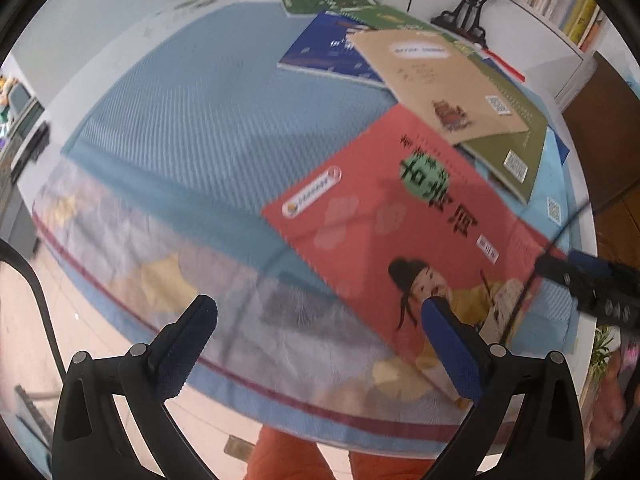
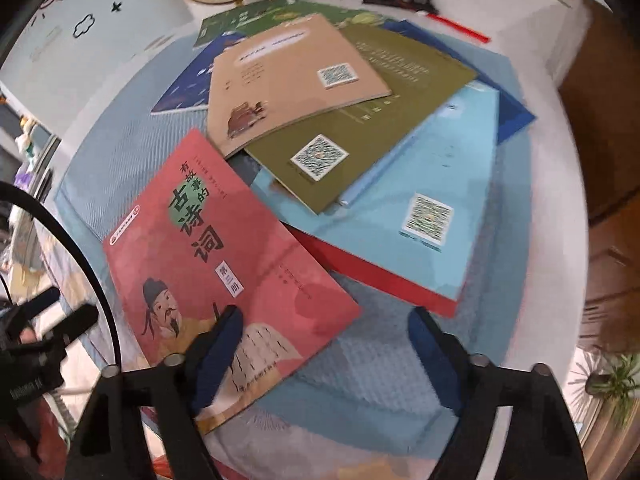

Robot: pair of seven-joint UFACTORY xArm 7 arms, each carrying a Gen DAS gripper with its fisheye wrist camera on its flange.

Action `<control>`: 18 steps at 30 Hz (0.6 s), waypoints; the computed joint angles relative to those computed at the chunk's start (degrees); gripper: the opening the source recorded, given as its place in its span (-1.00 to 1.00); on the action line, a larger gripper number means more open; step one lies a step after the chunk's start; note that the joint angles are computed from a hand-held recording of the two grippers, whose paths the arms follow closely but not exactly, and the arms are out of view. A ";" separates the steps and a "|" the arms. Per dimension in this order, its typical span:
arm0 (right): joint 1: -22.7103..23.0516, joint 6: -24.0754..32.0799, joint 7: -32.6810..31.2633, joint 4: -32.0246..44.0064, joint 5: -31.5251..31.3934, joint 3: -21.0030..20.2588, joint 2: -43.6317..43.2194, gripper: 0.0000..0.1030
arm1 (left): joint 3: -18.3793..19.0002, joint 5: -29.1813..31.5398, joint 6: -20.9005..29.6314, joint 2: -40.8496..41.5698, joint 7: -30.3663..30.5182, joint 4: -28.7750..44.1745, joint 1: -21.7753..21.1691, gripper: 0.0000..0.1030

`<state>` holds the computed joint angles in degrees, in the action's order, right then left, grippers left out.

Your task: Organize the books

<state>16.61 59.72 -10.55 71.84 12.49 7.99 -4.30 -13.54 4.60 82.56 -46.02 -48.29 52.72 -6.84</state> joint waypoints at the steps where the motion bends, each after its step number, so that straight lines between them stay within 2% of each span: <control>1: 0.12 0.27 -0.87 0.76 0.05 0.06 1.16 0.39 | -0.35 -0.31 -0.04 -0.26 -0.47 -0.30 -0.15 0.97; 5: 0.27 1.12 -1.87 2.30 -0.69 0.32 3.88 0.39 | -2.07 -1.05 -0.08 -0.76 -2.95 -1.08 -0.77 0.97; 9: 0.80 -0.36 -4.41 1.33 -1.99 0.86 3.71 0.40 | -2.92 -2.65 -1.44 -0.56 -6.12 -2.17 -1.73 0.97; 13: 1.08 1.73 -8.52 0.42 0.16 0.90 3.20 0.40 | -3.57 -3.07 -2.71 -0.01 -8.59 -2.82 -2.63 0.97; 16: 1.77 1.12 -9.90 -1.43 -0.54 1.36 1.72 0.41 | -3.56 -2.74 -2.73 -1.16 -10.67 -3.76 -2.80 0.97; 18: 1.90 2.79 -11.25 -2.28 1.69 1.08 0.70 0.41 | -3.04 -3.11 -2.46 -2.86 -12.23 -4.95 -2.77 0.97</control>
<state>18.51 62.51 -21.79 69.56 14.17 9.06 -3.59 -16.58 1.49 80.09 -48.88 -60.52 47.76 -9.61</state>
